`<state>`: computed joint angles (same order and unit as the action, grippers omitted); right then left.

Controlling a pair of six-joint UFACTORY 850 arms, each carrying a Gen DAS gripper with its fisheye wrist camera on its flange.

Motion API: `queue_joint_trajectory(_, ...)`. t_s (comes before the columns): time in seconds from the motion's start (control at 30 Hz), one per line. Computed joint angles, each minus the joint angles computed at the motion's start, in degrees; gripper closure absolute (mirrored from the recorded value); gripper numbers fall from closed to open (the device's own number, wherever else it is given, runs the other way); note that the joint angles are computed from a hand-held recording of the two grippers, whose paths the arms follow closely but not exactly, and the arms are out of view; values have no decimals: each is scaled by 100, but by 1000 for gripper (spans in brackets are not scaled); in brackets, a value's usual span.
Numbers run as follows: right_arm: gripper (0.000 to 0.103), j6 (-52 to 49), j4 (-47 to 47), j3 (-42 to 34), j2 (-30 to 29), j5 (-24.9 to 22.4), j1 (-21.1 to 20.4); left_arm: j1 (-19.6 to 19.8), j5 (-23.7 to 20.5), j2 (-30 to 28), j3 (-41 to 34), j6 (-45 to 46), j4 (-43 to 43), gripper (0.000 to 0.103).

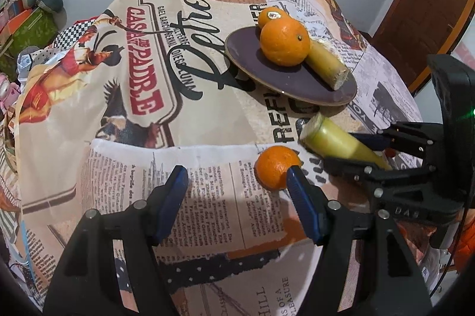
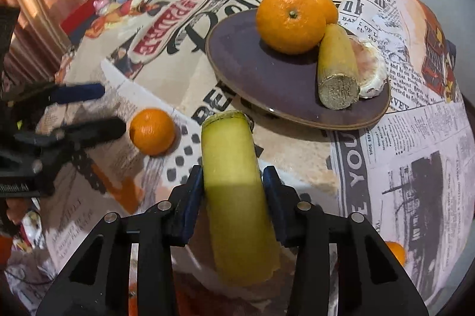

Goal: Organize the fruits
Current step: 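Lift the yellow fruit with the right tool while the left tool grasps the red tomato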

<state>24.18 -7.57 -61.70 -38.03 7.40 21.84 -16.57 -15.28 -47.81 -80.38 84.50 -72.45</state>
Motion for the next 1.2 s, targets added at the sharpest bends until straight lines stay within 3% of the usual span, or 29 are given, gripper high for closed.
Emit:
queue_joint_trajectory(0.13,68,-275,383,329,236,260,43,-26,-29,77,81,-266,322,34)
queue_joint_trajectory(0.27,68,-1548,1864,765,599,509,139,-95,-3,230,257,-140,215,32)
queue_joint_trajectory(0.7,71,-3094,4406,2124,1920,1397,361,-446,-63,973,1214,1627,-1501,22)
queue_joint_trajectory(1.2,71,-2841,4653,2816,2442,1659,496,-952,164,1030,1699,2247,-1975,22)
